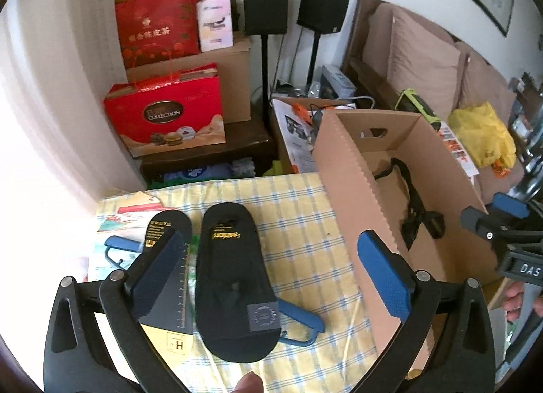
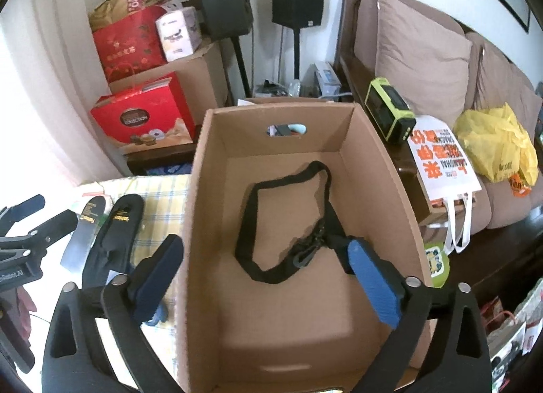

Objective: Organize objects
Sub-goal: 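Withdraw both tools from the box and move toward the black insoles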

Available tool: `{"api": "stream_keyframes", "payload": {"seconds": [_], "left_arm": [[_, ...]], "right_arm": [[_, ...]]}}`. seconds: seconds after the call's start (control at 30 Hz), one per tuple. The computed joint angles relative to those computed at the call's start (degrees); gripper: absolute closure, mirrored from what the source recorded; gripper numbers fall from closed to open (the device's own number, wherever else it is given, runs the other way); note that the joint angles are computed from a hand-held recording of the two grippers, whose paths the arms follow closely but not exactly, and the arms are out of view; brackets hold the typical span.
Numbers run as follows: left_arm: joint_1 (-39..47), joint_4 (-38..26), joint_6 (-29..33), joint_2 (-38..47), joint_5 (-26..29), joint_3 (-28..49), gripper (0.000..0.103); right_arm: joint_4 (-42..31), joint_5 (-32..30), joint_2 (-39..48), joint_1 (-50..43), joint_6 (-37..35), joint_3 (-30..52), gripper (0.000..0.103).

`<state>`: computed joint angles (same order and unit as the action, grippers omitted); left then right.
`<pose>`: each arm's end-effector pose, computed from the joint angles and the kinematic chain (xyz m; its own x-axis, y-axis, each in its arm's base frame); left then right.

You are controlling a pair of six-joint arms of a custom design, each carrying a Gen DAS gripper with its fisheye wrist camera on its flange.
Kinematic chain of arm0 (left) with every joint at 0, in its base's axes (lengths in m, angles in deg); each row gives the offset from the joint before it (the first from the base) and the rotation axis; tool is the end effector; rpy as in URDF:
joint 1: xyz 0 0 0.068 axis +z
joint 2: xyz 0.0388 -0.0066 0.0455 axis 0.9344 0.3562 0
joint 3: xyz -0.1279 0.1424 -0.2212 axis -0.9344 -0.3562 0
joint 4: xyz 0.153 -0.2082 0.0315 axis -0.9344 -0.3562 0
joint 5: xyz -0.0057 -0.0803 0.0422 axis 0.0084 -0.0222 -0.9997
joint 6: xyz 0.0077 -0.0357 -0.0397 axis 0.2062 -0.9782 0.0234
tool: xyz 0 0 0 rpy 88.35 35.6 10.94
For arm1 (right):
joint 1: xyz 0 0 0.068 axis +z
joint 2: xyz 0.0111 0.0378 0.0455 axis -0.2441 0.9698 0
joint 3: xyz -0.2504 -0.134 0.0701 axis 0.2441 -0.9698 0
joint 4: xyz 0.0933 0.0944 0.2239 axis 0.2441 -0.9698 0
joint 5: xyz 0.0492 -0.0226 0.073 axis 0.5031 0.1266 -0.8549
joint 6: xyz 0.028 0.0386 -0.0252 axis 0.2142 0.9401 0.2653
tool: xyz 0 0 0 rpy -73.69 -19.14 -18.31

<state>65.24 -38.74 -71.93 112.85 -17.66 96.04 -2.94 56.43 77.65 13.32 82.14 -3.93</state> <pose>0.1967 -0.0080 0.2336 -0.7641 -0.2501 -0.5946 -0.2669 0.9618 -0.0616 0.2948 0.1551 0.2304 -0.7095 -0.3724 -0.5983 -0.4889 0.8716 0.0372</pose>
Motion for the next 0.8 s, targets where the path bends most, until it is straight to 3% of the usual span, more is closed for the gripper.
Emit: {"api": "stream_keyframes", "payload": {"seconds": [0.43,0.8], "left_arm": [[-1.26,-3.15,1.89,-8.29,-5.1,-2.83,0.0],[8.11,-8.31,7.85,-16.51,1.45,-3.75,0.0]], "right_arm": [[1.15,5.43,-3.56,7.27,3.89,-1.77,0.001],[-0.04,6.33,-3.92,12.4,7.19,-1.46,0.001]]}}
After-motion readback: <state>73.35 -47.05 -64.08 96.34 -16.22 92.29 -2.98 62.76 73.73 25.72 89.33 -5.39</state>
